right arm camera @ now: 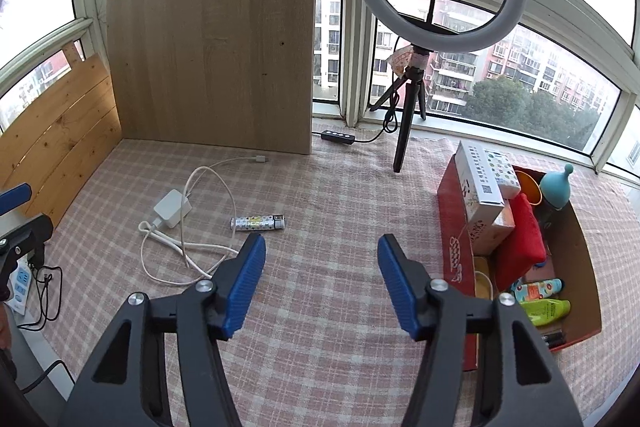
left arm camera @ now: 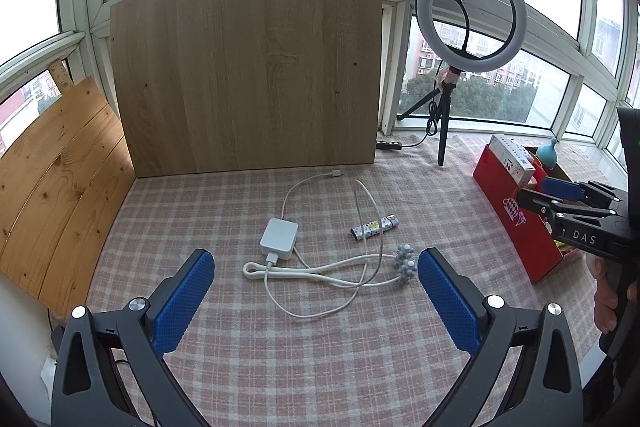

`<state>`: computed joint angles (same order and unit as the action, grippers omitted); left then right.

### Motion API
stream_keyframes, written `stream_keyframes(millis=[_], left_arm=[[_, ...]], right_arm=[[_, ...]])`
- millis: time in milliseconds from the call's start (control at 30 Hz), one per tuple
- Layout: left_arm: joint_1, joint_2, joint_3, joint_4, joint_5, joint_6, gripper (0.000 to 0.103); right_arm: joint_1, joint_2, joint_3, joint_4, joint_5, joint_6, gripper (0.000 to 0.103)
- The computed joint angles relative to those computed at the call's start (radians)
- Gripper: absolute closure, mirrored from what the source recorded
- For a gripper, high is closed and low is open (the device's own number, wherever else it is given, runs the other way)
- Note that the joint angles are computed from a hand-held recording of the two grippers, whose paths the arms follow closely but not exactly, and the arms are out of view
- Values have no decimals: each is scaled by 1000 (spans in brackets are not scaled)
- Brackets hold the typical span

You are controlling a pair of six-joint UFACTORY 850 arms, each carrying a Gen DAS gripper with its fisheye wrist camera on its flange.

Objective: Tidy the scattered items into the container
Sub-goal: 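Move the right gripper toward the white patterned lighter on the mat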

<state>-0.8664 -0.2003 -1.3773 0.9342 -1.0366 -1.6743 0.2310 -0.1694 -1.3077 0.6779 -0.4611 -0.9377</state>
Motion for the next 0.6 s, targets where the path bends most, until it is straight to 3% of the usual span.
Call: stream_keyframes(millis=[167, 467, 600], left_arm=[[11, -6, 6, -18, 31, 25, 1], [49, -8, 36, -69, 84, 46, 1], [67, -7, 53, -96, 103, 50, 1]], right_arm=[[23, -33, -24, -27, 2, -68, 45], [61, -149, -120, -170, -32, -10, 53], [62, -221, -188, -171, -118, -45, 66]])
